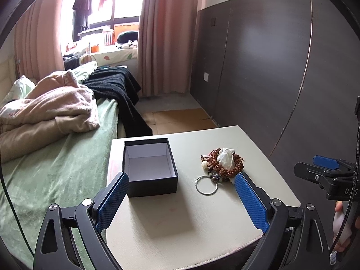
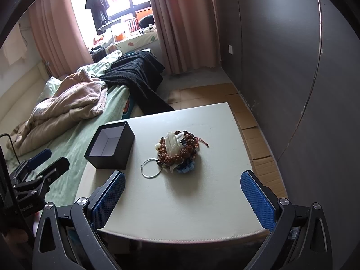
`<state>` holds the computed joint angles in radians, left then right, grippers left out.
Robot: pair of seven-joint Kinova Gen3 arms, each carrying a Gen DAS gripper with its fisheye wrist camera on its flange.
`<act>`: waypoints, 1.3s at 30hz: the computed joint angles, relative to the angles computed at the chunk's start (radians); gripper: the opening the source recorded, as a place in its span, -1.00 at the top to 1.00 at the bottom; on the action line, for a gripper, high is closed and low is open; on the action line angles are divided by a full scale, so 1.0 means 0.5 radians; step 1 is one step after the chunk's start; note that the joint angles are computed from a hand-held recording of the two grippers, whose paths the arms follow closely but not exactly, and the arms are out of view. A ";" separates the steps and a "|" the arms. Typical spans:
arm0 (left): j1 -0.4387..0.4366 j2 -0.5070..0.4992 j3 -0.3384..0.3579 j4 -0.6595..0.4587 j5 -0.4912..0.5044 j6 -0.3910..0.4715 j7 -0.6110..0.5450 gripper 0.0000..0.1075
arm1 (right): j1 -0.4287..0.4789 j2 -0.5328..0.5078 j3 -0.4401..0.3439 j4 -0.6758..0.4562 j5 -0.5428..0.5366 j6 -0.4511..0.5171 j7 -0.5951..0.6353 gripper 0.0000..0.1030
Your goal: Organize jewelry
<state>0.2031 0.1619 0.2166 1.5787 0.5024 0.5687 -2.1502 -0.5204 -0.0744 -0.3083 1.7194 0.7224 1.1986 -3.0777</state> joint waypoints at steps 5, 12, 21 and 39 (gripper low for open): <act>0.004 -0.001 0.002 0.002 -0.006 -0.011 -0.001 -0.77 | 0.001 0.000 -0.004 0.000 0.000 0.001 -0.001 -1.00; -0.008 -0.009 0.007 0.015 0.029 -0.010 -0.039 -0.77 | 0.005 -0.007 -0.003 -0.004 -0.007 0.009 0.014 -1.00; -0.007 -0.024 0.003 0.030 0.054 -0.023 -0.068 -0.77 | 0.009 -0.021 -0.014 -0.003 -0.003 0.024 0.009 -1.00; -0.015 -0.052 -0.012 0.052 0.135 -0.017 -0.133 -0.77 | 0.018 -0.028 -0.024 0.010 0.000 0.026 0.001 -1.00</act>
<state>0.1956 0.1359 0.2107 1.6046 0.5701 0.5601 -2.2169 -0.5116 -0.0886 -0.3202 1.7242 0.7223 1.2113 -3.0772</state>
